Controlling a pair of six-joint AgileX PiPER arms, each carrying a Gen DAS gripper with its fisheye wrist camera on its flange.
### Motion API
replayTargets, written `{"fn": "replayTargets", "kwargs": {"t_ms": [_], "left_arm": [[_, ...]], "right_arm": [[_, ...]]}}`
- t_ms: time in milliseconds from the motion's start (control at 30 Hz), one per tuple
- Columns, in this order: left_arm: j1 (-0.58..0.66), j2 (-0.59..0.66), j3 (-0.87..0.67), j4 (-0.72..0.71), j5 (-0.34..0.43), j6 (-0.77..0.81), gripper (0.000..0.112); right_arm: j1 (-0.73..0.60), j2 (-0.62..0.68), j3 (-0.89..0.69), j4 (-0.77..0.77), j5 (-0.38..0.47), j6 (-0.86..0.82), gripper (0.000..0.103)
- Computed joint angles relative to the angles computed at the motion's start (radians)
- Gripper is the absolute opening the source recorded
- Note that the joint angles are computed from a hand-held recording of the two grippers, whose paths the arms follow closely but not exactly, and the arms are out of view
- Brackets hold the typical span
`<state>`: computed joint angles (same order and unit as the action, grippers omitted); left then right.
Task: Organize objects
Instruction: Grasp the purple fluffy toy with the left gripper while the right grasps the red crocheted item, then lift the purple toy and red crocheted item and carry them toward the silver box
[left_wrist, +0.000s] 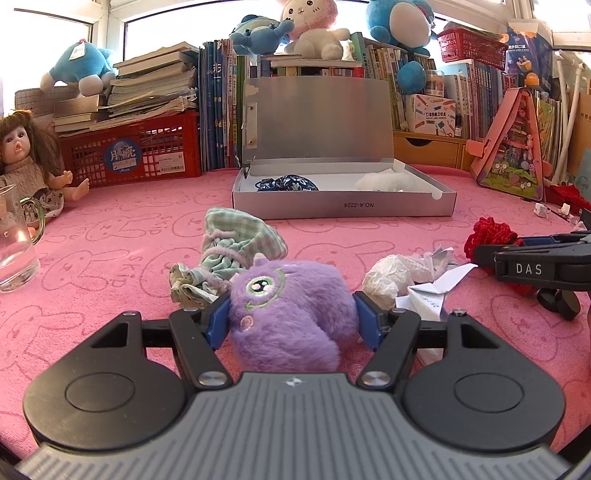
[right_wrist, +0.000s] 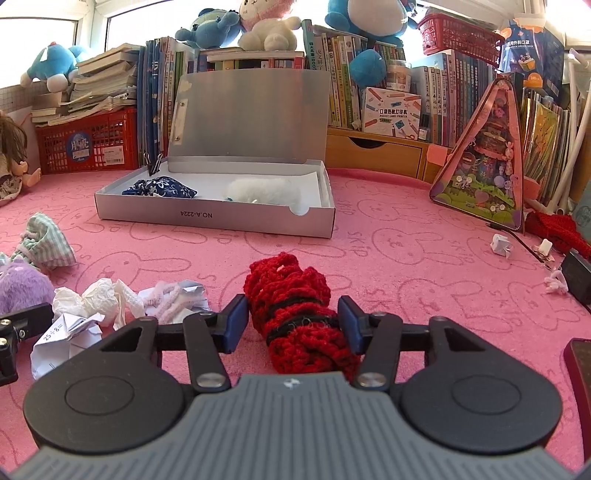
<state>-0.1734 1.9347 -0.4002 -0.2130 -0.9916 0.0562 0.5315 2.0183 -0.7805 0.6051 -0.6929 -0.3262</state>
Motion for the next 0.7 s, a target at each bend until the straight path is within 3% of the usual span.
{"fn": "replayTargets", "kwargs": {"t_ms": [267, 700], "left_arm": [[-0.014, -0.009, 0.008, -0.019, -0.017, 0.013, 0.072], [-0.008, -0.047, -0.028, -0.028, 0.031, 0.039, 0.072]], "right_arm": [[-0.02, -0.01, 0.0, -0.031, 0.025, 0.034, 0.051], [-0.139, -0.088, -0.02, -0.339, 0.203, 0.37, 0.046]]}}
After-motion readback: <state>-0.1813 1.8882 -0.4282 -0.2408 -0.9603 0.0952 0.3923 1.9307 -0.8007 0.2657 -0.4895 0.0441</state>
